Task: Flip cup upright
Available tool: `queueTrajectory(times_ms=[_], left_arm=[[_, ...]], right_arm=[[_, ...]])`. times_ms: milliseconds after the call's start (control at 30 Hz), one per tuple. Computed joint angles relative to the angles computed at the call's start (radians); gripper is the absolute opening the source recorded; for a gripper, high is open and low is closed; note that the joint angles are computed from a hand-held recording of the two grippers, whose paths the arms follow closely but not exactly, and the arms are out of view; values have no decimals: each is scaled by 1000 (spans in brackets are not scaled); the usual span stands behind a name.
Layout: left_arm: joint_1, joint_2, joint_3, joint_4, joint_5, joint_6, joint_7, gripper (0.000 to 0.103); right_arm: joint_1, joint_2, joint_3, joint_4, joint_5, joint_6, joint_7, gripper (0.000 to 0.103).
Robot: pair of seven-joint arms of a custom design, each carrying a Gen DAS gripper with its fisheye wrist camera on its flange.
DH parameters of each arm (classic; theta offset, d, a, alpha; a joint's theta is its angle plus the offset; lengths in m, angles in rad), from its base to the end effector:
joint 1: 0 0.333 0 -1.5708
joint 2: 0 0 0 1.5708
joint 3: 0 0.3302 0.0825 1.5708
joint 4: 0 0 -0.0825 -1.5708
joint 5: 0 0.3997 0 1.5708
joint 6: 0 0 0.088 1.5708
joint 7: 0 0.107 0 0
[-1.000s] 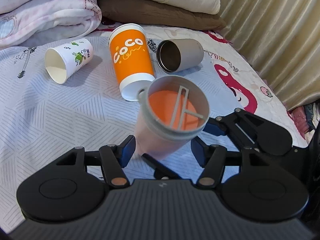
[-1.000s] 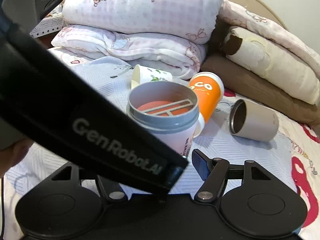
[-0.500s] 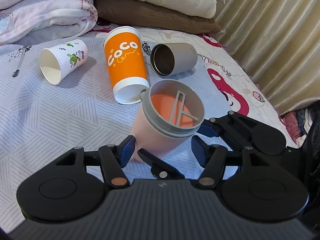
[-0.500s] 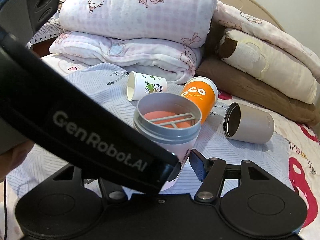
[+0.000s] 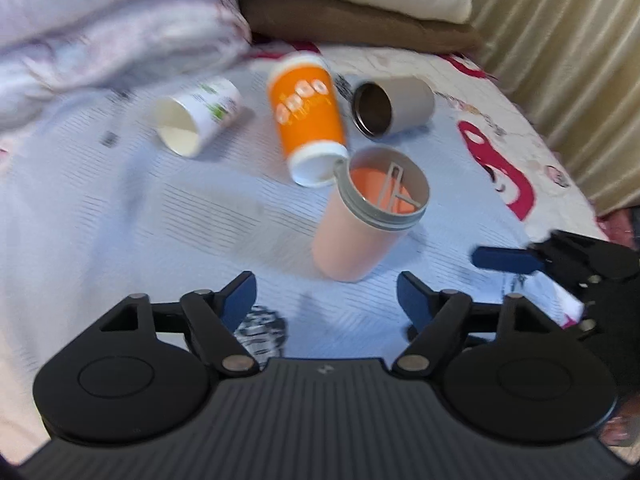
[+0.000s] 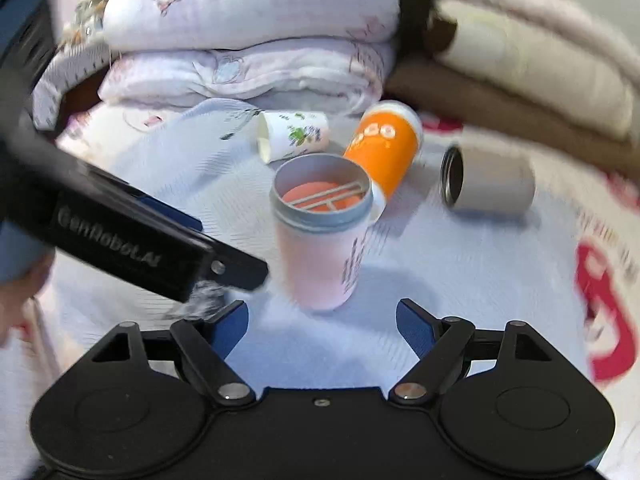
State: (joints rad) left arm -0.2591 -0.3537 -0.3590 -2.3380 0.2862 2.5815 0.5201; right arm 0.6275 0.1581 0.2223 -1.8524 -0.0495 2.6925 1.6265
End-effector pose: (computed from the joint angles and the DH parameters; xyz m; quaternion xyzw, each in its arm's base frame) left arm 0.3960 -0.3054 0.5341 -0.7386 0.5931 -0.2812 0.1539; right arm 0.4443 0.4952 0.5255 -0.8754 0.3471 -0.1115 0.3174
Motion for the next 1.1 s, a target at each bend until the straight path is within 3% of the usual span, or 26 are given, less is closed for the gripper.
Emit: queueTrajectory(times_ms=[67, 133, 200, 333, 433, 567, 700, 800, 1100], left_arm=[[12, -42, -36, 15, 33, -75, -54, 83], [15, -85, -69, 30, 63, -158, -109, 91], [6, -114, -88, 52, 75, -243, -138, 93], [-5, -153, -136, 117, 97, -438, -224, 95], [-24, -168, -154, 156, 121, -530, -259, 98], [-46, -163, -175, 211, 136, -639, -293, 102], [-77, -159, -173, 240, 123, -702, -316, 102], [-96, -165, -171, 243, 114, -724, -331, 102], [-119, -166, -176, 255, 112, -769, -342, 102]], right_arm=[[-23, -48, 17, -33, 103, -10, -41, 85], [-26, -105, 12, -92, 129, 32, -22, 85], [-30, -150, 9, -134, 149, 72, -9, 85], [-47, -237, 12, -208, 28, 149, 98, 85], [-75, -295, 28, -239, -96, 172, 188, 86], [-83, -349, 41, -254, -108, 170, 242, 94], [-143, -379, 113, -242, -254, 123, 418, 100], [-149, -412, 132, -250, -308, 82, 506, 100], [-114, -439, 136, -241, -329, -38, 570, 100]])
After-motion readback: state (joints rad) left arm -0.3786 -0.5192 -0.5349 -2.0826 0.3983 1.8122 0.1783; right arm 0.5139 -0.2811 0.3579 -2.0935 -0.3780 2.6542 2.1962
